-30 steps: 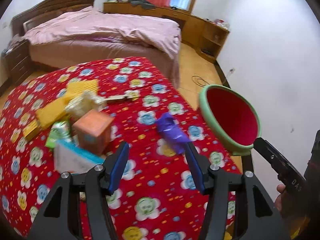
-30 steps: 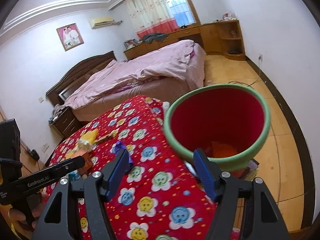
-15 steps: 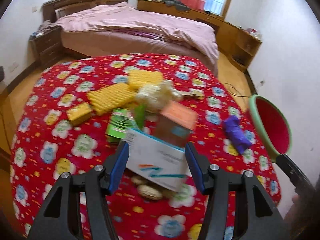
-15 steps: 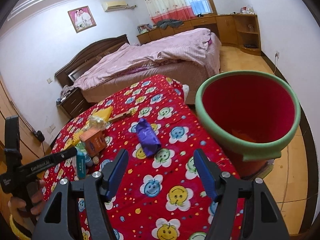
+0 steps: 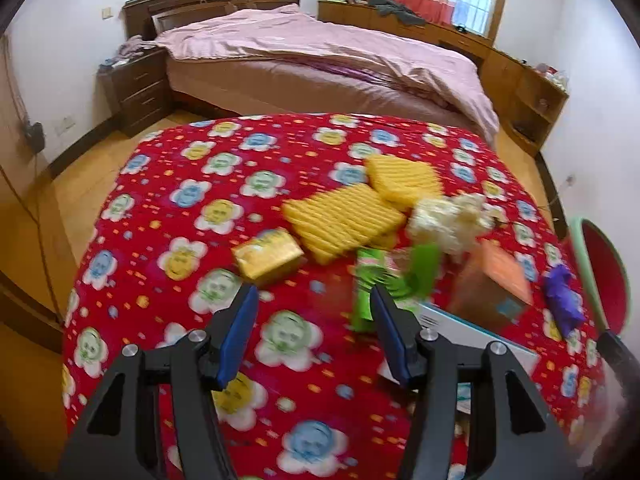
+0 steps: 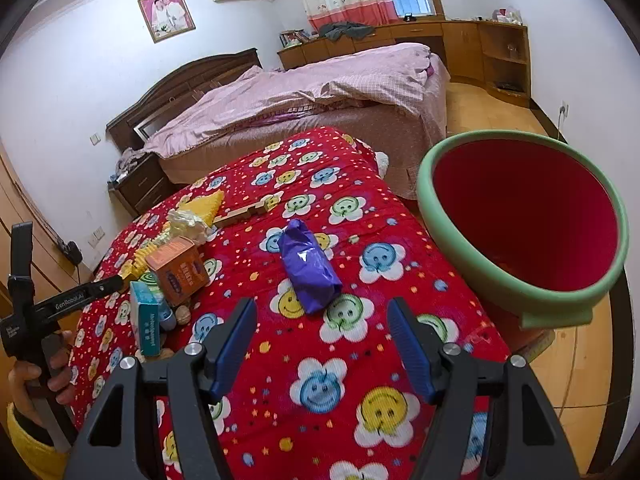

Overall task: Collect trash
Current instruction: 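Grasp the small gold box with the left tool while the right tool grasps the purple plastic bag, then carry both items over the bin and open the right tool while the left tool holds the gold box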

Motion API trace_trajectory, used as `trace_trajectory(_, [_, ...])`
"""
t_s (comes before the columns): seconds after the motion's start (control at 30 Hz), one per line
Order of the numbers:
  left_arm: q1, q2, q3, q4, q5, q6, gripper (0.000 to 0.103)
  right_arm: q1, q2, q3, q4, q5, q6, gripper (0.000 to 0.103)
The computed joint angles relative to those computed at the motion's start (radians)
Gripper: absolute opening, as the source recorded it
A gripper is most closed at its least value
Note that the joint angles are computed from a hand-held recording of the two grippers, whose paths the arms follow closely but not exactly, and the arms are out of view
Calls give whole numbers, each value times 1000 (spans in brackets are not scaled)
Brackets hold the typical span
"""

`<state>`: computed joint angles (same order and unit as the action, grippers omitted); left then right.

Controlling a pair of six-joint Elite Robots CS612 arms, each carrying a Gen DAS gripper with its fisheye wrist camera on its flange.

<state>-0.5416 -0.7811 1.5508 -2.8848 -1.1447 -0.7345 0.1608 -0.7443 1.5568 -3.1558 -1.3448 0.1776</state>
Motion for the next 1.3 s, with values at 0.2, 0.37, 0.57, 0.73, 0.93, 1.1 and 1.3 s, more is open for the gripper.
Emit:
trace_trajectory(0.2, [27,13,-14,16,1,34,58,11,26,-51,48,-31,-18,70])
trace_trajectory(0.37, [41,32,-37,37,-4,65,58,18,48,-92,84,-47,-27,70])
trace_trajectory(0.57, [55,59,-63,37,-40,83,58,24,74,-137,126,-55,-45,70])
trace_trajectory(0.73, [57,70,-69,16,-39,86,58,26,91,-160,144,-49,-49,70])
trace_trajectory(0.93, [53,75,-76,22,-17,85,58,26,100,-177,156,-35,-59,46])
trace_trajectory(1.1, [44,66,-60,8,-8,74,48,25,97,-170,151,-27,-60,29])
trace_trajectory(1.3, [28,41,-15,-66,-18,71,48,17,79,-133,123,15,-45,26])
